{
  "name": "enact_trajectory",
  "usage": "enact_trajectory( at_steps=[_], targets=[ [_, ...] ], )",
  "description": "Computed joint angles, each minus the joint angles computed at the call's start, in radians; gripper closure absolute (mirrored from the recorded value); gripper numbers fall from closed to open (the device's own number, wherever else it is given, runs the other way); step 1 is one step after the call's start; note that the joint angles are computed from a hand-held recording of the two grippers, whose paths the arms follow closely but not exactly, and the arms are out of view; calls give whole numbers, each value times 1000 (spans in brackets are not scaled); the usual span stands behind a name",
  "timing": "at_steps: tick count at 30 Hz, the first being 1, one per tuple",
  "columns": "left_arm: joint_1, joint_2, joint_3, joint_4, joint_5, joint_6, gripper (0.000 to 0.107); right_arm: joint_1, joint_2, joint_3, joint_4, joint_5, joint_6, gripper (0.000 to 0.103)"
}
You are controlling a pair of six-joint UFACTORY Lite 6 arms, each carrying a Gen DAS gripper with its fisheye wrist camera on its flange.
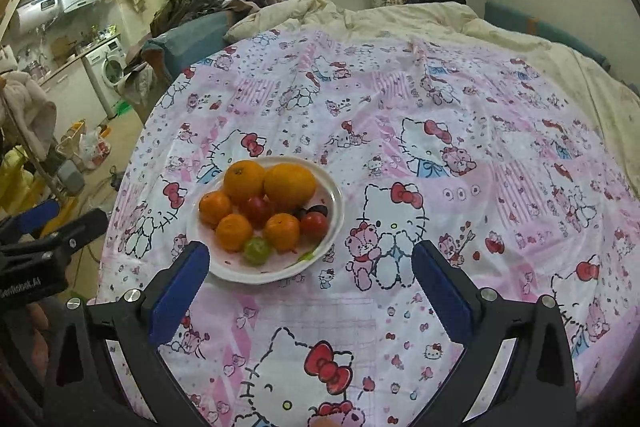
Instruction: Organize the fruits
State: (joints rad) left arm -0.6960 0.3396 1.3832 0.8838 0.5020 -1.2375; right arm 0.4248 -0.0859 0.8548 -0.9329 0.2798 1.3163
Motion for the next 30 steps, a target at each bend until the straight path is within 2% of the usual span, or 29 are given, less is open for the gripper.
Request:
enact_trajectory(
  at_steps=[19, 30],
  targets=[
    [-1, 29, 33, -39, 14, 35, 4, 22, 27, 22, -102, 30, 108, 0],
    [0, 27, 28, -37, 15, 36, 4, 22, 24, 23, -90, 38, 97, 0]
  ],
)
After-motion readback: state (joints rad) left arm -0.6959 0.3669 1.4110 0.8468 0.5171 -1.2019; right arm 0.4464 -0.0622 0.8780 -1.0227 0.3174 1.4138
